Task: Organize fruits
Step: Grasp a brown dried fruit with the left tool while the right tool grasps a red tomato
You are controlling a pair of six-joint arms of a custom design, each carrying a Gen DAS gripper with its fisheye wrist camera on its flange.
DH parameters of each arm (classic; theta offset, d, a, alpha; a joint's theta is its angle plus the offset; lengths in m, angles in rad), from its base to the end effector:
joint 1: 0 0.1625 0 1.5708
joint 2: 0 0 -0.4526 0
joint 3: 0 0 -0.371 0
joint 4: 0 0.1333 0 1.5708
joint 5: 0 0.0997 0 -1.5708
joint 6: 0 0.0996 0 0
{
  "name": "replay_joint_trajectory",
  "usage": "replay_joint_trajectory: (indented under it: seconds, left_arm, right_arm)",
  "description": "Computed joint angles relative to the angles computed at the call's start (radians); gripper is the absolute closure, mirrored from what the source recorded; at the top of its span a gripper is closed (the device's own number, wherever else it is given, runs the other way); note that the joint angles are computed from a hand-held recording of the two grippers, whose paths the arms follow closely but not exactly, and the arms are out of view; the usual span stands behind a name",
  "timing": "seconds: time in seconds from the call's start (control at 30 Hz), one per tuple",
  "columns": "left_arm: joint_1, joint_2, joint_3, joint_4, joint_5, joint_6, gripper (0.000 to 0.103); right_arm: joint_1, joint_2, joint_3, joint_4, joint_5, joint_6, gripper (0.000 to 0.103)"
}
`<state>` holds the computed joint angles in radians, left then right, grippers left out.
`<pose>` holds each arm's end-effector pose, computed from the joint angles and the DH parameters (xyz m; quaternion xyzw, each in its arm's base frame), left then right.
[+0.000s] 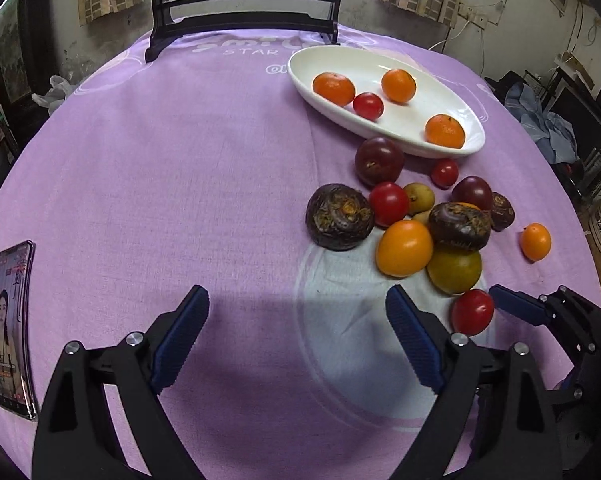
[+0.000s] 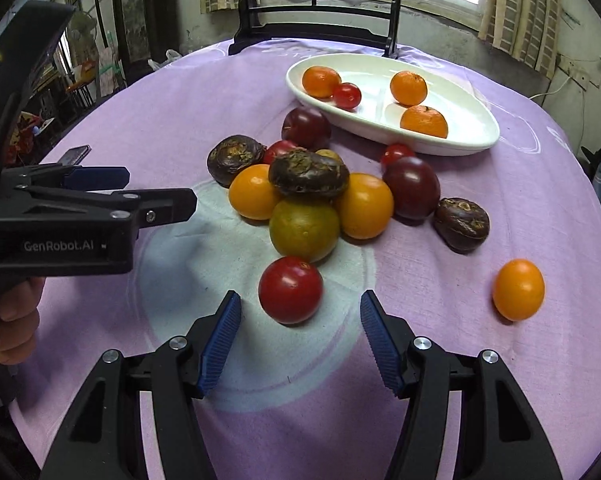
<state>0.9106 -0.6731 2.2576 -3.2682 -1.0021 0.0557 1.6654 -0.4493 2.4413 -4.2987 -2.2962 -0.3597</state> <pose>-0.1328 -0.4759 0.0015 0.3209 0.9031 -0.1351 0.2513 0.1028 -0.3719 0.0322 0.0721 -0.8787 0.2896 0.3726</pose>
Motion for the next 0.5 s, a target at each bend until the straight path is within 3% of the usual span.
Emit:
replay_joint_trajectory:
  seconds: [0.07, 0.17, 0.27, 0.5]
  left_arm:
    - [0.004, 0.005, -0.007, 0.01, -0.002, 0.0, 0.015]
    - [0.006, 0.014, -0.015, 0.024, 0.004, -0.003, 0.015]
    - [0.004, 0.016, -0.019, 0.034, 0.014, -0.009, 0.015]
    - [-0.023, 0.04, -0.024, 0.002, 0.05, 0.026, 0.015]
  right_arm:
    - [0.002, 0.012, -0.012, -0.011, -0.005, -0.011, 0.057]
    - [0.001, 0.02, -0.018, -0.03, 0.005, -0.005, 0.072]
    - [-0.001, 0.026, -0.007, -0.084, 0.003, 0.007, 0.072]
    - [-0.065, 0.014, 0.08, -0.239, 0.092, 0.017, 0.072]
